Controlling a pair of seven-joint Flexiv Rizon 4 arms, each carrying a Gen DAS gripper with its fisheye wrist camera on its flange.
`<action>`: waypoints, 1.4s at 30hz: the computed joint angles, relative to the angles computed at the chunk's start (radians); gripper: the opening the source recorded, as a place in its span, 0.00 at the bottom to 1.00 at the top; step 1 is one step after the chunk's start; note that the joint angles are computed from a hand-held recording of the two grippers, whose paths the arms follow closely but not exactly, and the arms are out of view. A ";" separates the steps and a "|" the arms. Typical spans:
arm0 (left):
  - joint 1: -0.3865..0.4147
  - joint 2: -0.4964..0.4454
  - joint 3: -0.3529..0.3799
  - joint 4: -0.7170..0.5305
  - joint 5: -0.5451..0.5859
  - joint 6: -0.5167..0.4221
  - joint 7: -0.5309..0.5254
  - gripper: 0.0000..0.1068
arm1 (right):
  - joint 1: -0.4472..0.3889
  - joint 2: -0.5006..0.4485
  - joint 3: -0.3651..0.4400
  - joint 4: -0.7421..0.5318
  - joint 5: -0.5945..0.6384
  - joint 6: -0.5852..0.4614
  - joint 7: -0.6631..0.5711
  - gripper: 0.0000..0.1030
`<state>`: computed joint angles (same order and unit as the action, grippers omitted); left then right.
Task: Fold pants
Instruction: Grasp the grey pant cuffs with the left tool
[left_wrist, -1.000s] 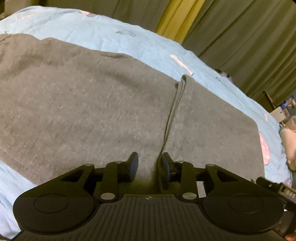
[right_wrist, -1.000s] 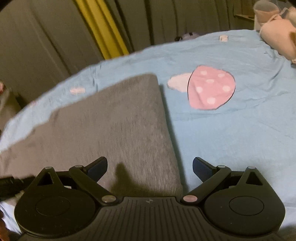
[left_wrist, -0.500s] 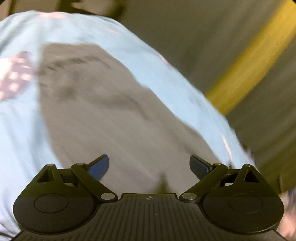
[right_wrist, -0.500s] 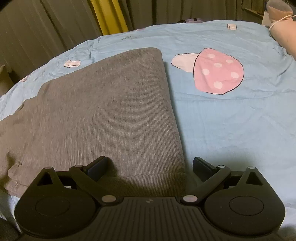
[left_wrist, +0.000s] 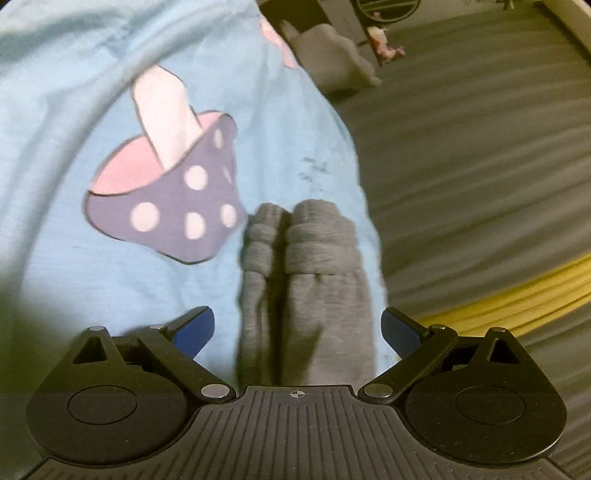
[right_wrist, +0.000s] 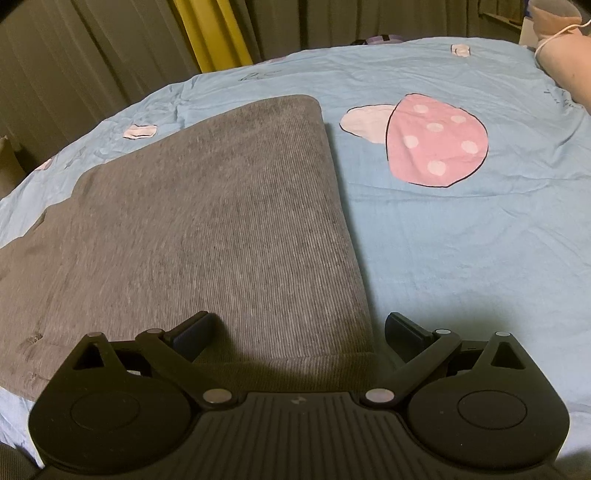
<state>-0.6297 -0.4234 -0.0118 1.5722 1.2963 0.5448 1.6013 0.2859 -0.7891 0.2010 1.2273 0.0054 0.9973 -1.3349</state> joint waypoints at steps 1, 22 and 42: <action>-0.013 0.000 0.008 0.006 0.039 0.002 -0.039 0.93 | 0.000 0.000 0.000 0.000 0.000 0.000 0.000 0.96; 0.015 -0.024 0.040 0.002 0.097 0.102 0.000 0.72 | 0.001 -0.002 -0.002 -0.003 -0.001 0.001 0.002 0.96; 0.036 -0.064 0.035 -0.139 -0.077 -0.018 0.490 0.26 | 0.005 -0.006 -0.006 -0.005 -0.010 0.014 0.019 0.96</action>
